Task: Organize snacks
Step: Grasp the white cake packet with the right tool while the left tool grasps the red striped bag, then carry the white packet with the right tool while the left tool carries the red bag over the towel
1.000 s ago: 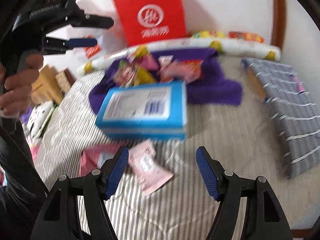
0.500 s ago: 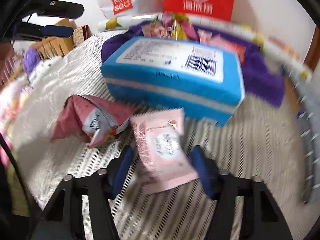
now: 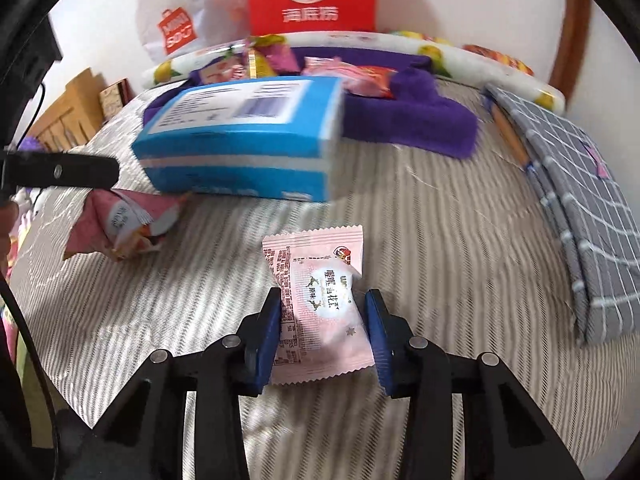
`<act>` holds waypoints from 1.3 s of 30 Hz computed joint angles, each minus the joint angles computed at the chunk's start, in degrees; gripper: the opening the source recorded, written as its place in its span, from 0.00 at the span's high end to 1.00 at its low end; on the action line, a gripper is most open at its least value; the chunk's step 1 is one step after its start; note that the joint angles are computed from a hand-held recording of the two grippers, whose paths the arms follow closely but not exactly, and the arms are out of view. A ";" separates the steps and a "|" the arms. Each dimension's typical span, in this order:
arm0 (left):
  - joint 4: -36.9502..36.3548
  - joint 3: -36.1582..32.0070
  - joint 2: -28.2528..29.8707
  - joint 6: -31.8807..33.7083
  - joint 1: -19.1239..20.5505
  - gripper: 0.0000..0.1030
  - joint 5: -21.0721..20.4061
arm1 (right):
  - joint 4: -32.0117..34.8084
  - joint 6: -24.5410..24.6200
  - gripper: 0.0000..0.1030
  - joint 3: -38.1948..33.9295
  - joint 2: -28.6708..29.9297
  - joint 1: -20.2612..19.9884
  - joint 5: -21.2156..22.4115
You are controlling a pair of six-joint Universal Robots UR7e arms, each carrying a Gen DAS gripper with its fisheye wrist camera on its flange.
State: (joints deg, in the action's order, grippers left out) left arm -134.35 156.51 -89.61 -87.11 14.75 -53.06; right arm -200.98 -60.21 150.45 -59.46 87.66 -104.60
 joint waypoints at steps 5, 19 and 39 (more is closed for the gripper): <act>-5.16 0.05 5.35 1.42 1.31 0.33 -2.31 | 2.40 0.95 0.60 -0.28 -1.84 -1.83 1.56; -11.70 1.91 12.38 -1.52 -1.51 0.31 -2.92 | 0.89 -0.58 0.59 0.29 -1.41 -2.53 2.71; 6.25 1.39 3.97 -11.89 -10.47 0.54 -0.82 | 2.90 2.63 0.62 -0.32 -2.56 -2.51 3.85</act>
State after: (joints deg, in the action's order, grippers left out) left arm -128.09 157.89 -85.63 -99.01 4.28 -53.89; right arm -198.08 -57.58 150.13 -62.03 85.16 -100.75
